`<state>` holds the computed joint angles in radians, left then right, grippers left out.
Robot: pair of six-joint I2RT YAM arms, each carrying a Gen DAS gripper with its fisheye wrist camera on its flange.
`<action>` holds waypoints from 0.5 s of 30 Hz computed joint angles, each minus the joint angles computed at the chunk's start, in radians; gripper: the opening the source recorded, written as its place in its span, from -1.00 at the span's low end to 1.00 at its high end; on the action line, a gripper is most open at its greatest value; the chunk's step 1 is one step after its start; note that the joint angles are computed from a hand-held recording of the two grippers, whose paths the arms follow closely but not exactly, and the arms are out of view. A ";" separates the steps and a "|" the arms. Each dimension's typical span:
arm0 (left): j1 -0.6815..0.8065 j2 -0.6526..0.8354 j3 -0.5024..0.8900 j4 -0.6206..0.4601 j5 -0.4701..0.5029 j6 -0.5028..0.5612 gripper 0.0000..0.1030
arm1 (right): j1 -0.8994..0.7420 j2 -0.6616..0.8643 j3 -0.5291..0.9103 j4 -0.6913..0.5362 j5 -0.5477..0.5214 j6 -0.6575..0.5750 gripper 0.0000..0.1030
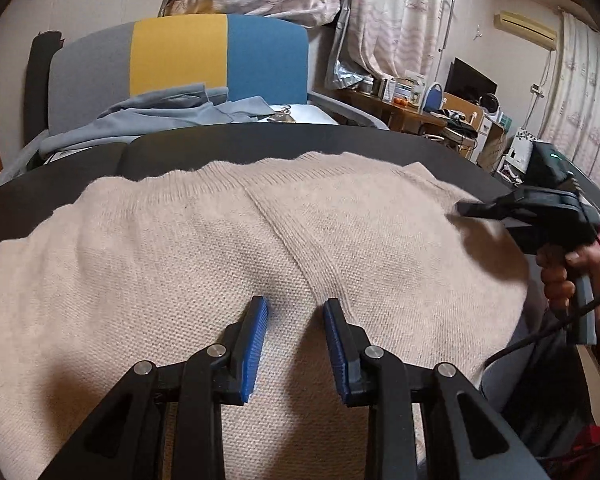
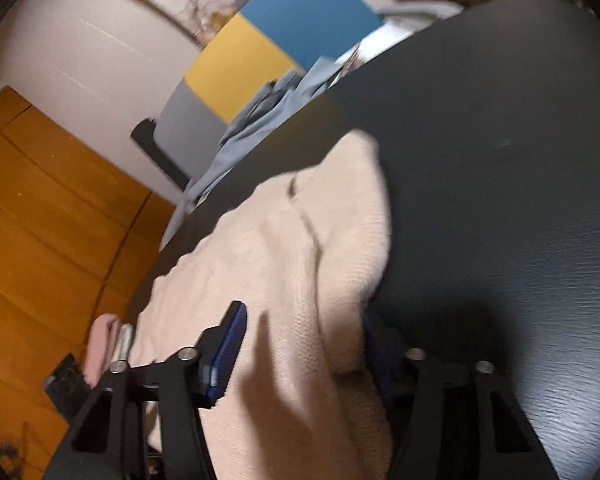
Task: Fold clothes
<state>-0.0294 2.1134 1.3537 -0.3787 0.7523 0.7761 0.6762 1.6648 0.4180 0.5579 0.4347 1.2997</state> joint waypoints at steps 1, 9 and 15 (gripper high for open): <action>0.005 0.000 -0.001 -0.002 0.006 0.002 -0.44 | -0.014 0.020 0.017 -0.001 -0.031 -0.005 -0.51; 0.089 -0.161 -0.166 -0.045 0.124 0.129 -0.44 | 0.001 0.090 0.034 0.046 0.030 0.049 -0.64; 0.056 -0.198 -0.277 -0.014 0.045 0.218 -0.75 | 0.012 0.100 0.035 0.054 0.061 0.048 -0.64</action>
